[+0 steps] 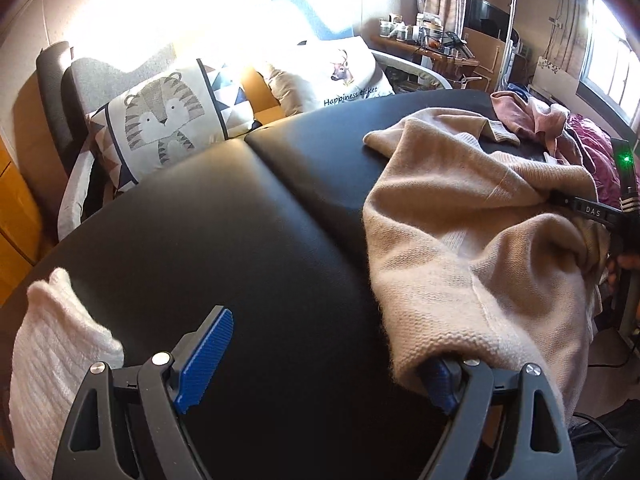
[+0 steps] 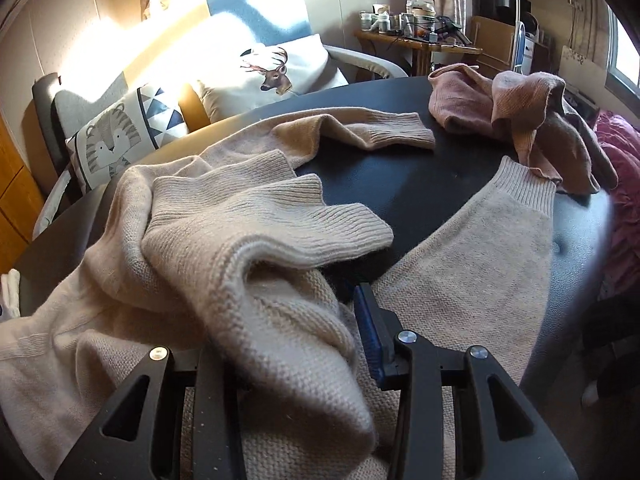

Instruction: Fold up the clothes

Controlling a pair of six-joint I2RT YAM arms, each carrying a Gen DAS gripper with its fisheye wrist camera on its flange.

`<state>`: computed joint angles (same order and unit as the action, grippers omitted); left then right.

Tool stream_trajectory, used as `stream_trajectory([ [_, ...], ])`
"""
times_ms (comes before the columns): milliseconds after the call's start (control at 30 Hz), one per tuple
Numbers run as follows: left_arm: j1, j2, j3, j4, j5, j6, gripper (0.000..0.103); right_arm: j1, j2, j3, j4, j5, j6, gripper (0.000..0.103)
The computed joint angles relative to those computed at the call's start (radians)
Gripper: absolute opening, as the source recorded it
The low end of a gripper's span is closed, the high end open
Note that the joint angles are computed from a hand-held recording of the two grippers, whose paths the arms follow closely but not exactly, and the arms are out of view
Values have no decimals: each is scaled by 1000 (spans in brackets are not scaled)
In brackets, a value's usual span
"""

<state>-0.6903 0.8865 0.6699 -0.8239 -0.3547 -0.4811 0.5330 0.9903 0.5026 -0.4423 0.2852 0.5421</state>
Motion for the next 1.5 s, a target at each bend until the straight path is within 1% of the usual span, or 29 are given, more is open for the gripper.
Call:
stream_trajectory([
  [167,5,94,65,101,2,88,88,-6,-35,-23,-3,-10,30,41],
  [233,20,145,89,146,18,130,88,-15,-41,-35,4,-14,37,49],
  [267,31,172,102,167,32,150,88,-19,-43,-42,13,-20,37,58],
  [300,48,200,116,187,55,168,88,-22,-45,-48,23,-26,37,64],
  [367,80,250,142,219,96,200,88,-23,-50,-61,45,-36,37,69],
  [500,136,356,204,265,153,260,88,-25,-35,-74,86,-81,45,70],
  [567,155,417,241,281,163,288,88,1,-20,-75,92,-49,48,70],
  [700,176,545,323,322,147,335,88,45,2,-83,90,38,72,70],
  [800,193,631,389,356,161,355,88,2,23,-86,90,10,85,70],
  [933,191,733,482,401,181,396,88,-38,27,-77,70,44,47,70],
  [1033,182,829,592,391,181,438,88,-107,1,-88,60,0,16,71],
  [1100,183,864,646,385,200,452,88,-143,-8,-95,63,-23,0,71],
  [1167,182,879,661,396,243,442,88,-147,0,-96,77,-16,-8,71],
  [1233,177,894,665,411,283,424,88,-159,24,-89,89,-30,-6,71],
  [1267,168,907,660,417,290,418,88,-160,39,-82,93,-27,-12,73],
  [1333,135,933,645,434,289,428,88,-148,86,-61,99,5,-22,75],
  [1400,96,959,635,445,295,447,88,-157,136,-26,88,17,-28,81],
  [1500,12,985,625,437,278,493,87,-173,218,29,90,38,-64,82],
])
